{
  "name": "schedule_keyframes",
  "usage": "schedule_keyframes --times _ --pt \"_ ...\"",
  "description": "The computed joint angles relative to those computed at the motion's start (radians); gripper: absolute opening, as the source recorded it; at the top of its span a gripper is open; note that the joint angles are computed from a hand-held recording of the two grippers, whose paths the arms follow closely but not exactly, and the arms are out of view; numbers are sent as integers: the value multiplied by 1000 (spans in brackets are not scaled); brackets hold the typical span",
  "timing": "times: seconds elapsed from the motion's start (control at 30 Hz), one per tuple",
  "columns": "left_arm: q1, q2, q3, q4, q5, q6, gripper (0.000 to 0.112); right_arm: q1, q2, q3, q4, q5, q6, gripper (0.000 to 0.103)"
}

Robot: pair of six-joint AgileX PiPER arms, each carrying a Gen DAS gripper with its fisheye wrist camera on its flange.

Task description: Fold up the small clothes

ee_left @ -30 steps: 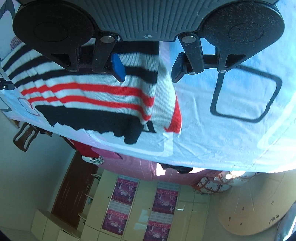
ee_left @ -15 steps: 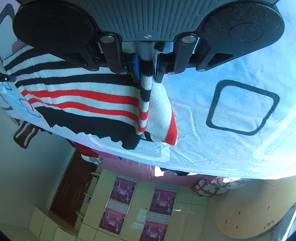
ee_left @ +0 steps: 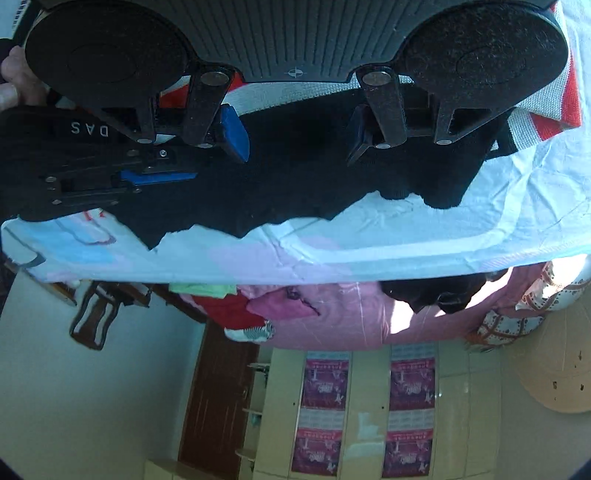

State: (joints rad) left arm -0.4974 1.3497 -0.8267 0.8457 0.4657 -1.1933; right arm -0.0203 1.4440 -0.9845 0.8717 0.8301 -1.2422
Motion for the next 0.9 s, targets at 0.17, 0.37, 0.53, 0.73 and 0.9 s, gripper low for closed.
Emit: schedule_keyframes --times 0.17,0.37,0.53,0.73,0.9 --pt "112 -169 196 94 23 -97 54 -172 13 -13 -12 -95 -62 10" --pt "53 -157 156 117 152 -90 49 -288 60 -81 -10 18 -80 3" --pt "-232 -308 174 201 355 -293 67 -334 -150 53 72 146 -169 23" --pt "-419 -186 116 181 387 -374 68 -136 -315 211 5 66 -109 17" --pt "-489 -214 195 164 447 -431 68 -119 -342 244 -79 -5 -135 18"
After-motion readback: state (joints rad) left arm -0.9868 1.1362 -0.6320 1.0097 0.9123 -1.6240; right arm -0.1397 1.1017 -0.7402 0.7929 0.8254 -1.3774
